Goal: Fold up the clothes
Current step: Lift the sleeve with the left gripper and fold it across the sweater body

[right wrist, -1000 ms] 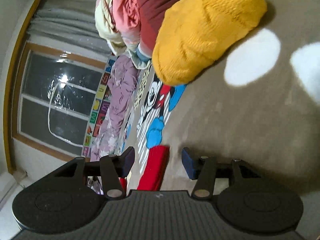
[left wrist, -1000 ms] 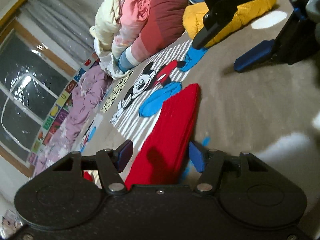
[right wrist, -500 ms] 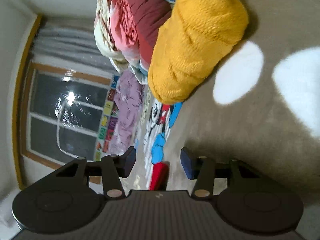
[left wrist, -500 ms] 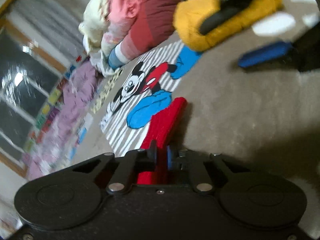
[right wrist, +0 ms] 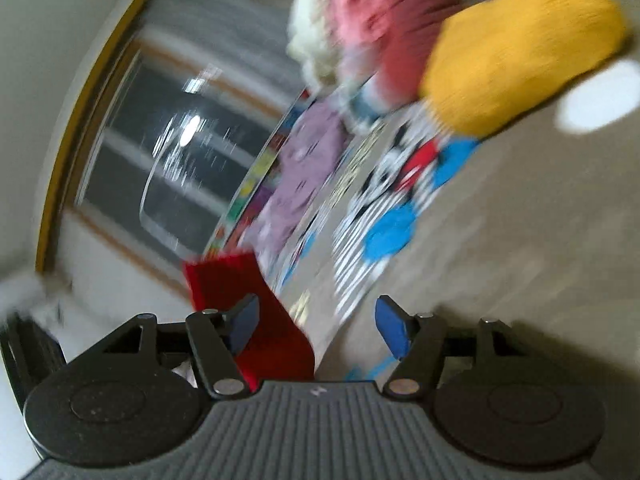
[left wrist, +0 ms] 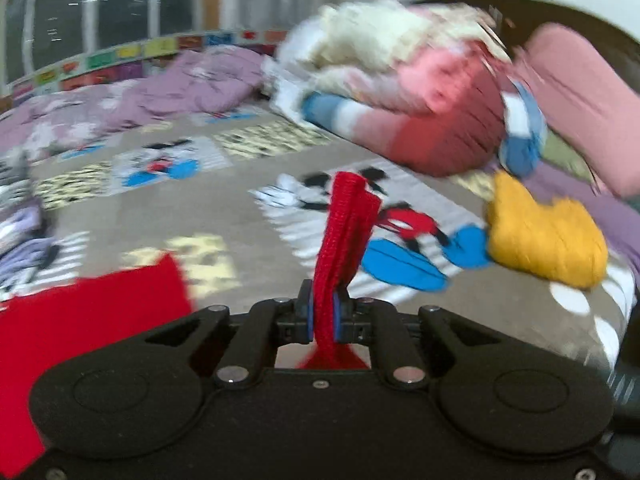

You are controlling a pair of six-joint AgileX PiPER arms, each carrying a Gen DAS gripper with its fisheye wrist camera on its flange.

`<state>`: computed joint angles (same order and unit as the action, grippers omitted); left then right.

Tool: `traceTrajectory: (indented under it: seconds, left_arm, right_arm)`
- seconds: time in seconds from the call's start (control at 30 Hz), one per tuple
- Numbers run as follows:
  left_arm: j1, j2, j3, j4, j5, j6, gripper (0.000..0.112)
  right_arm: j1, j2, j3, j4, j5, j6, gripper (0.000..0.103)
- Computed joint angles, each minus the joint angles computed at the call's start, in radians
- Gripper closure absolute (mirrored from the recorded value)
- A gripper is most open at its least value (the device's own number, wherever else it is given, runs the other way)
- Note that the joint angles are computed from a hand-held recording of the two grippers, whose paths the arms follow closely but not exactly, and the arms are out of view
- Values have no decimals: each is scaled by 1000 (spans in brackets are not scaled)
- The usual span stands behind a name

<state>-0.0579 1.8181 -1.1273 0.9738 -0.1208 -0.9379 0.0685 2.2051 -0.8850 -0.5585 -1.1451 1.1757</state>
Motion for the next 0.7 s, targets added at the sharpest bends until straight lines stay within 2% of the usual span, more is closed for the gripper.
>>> traceTrajectory:
  seconds: [0.07, 0.17, 0.23, 0.3, 0.43, 0.6, 0.7]
  left_arm:
    - [78, -38, 34, 136, -57, -166, 104]
    - [189, -93, 93, 184, -140, -247, 104]
    - [244, -121, 129, 139, -166, -218, 104]
    - [301, -146, 166, 112, -205, -211, 104]
    - [414, -185, 224, 136, -295, -265, 104]
    - [544, -209, 265, 190, -380, -309, 104]
    - [625, -215, 286, 229, -437, -340, 104]
  right_arm:
    - [64, -21, -29, -38, 71, -76, 38]
    - [182, -69, -52, -41, 202, -227, 35]
    - [264, -95, -48, -11, 267, -353, 35]
    - [343, -120, -75, 44, 380, -473, 35]
    - [452, -129, -131, 176, 555, -655, 35]
    - [555, -130, -146, 398, 633, -939, 36]
    - [605, -118, -171, 545, 667, -1135, 42]
